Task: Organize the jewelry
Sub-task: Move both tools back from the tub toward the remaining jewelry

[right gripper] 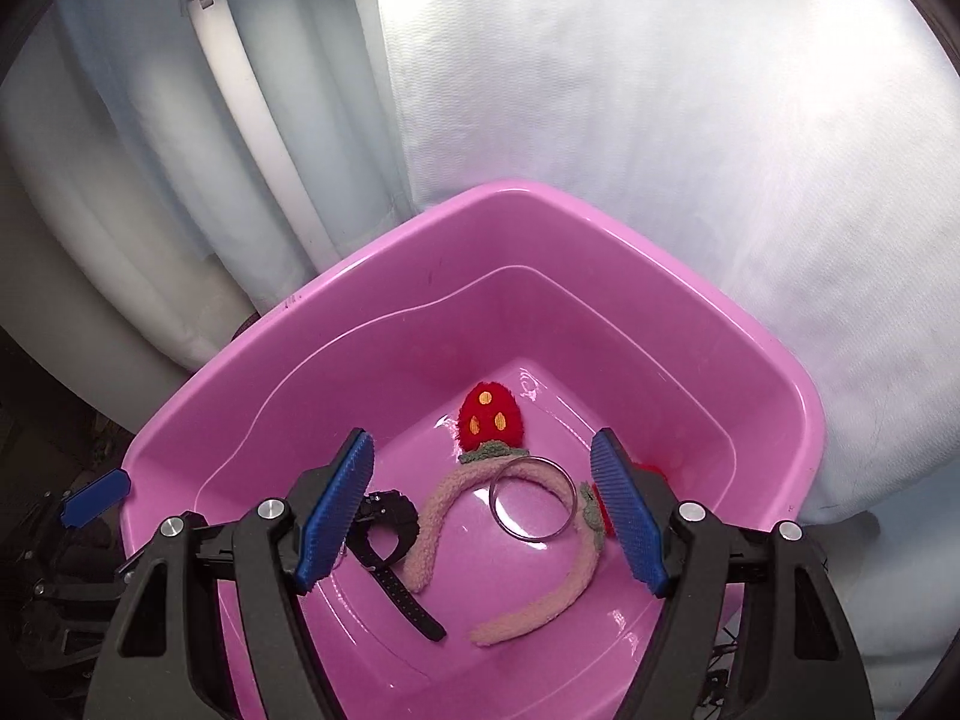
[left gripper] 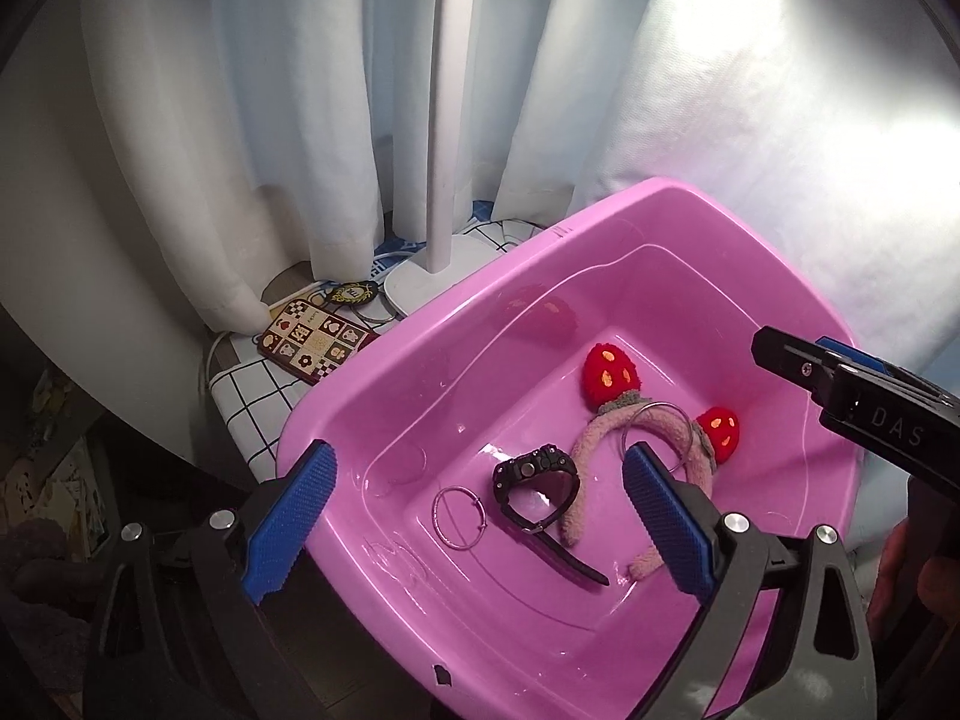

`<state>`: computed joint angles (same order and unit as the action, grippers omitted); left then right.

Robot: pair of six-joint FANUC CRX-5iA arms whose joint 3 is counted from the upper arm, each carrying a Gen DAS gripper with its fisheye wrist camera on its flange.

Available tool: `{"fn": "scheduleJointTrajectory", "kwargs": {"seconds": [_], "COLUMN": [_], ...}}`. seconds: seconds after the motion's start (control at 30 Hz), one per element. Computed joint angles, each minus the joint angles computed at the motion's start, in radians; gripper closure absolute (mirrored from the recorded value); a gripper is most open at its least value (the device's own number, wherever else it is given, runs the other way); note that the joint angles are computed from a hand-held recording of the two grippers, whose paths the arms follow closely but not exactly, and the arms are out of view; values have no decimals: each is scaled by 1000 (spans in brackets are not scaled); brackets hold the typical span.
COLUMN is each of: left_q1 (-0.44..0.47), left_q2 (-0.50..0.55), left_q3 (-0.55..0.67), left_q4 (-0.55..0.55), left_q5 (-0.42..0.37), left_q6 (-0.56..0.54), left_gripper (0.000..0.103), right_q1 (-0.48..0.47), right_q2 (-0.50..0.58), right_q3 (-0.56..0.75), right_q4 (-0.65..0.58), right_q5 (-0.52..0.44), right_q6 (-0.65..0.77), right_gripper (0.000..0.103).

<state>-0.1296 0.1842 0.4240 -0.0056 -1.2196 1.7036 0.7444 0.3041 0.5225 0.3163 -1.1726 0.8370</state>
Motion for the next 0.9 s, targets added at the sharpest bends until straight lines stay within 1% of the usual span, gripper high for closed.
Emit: {"fn": "scheduleJointTrajectory", "kwargs": {"seconds": [0.13,0.2,0.3,0.37,0.4,0.47,0.6,0.67,0.8,0.87,0.9], "left_q1": [-26,-38,-55,-66,-72,-92,-147,-177,-255,-299,-326], "left_q2": [-47,-72,-108,-125,-131,-141,-163,-171,-188,-199,-202], "left_q3": [-22,-35,-62,-79,-87,-99,-127,-137,-149,-158,-156], "left_q4": [-44,-50,-27,8,29,60,96,105,77,45,18], "left_q5": [35,54,92,114,126,147,184,189,174,169,161], "left_q6": [-36,-51,-74,-95,-108,-130,-152,-148,-99,-52,-17], "left_gripper": [8,7,6,6,6,6,6,6,6,6,6], "right_q1": [36,52,82,105,118,153,262,331,470,546,567], "right_q2": [-126,-201,-325,-411,-456,-542,-702,-775,-924,-999,-1034], "right_q3": [-153,-243,-391,-483,-528,-606,-741,-792,-904,-954,-971], "right_q4": [77,122,214,267,292,332,401,420,434,432,430], "right_q5": [85,106,101,61,35,-45,-268,-388,-550,-612,-630], "right_q6": [-99,-163,-279,-354,-395,-470,-608,-674,-799,-851,-857], "right_gripper": [31,31,31,31,31,31,31,31,31,31,31]}}
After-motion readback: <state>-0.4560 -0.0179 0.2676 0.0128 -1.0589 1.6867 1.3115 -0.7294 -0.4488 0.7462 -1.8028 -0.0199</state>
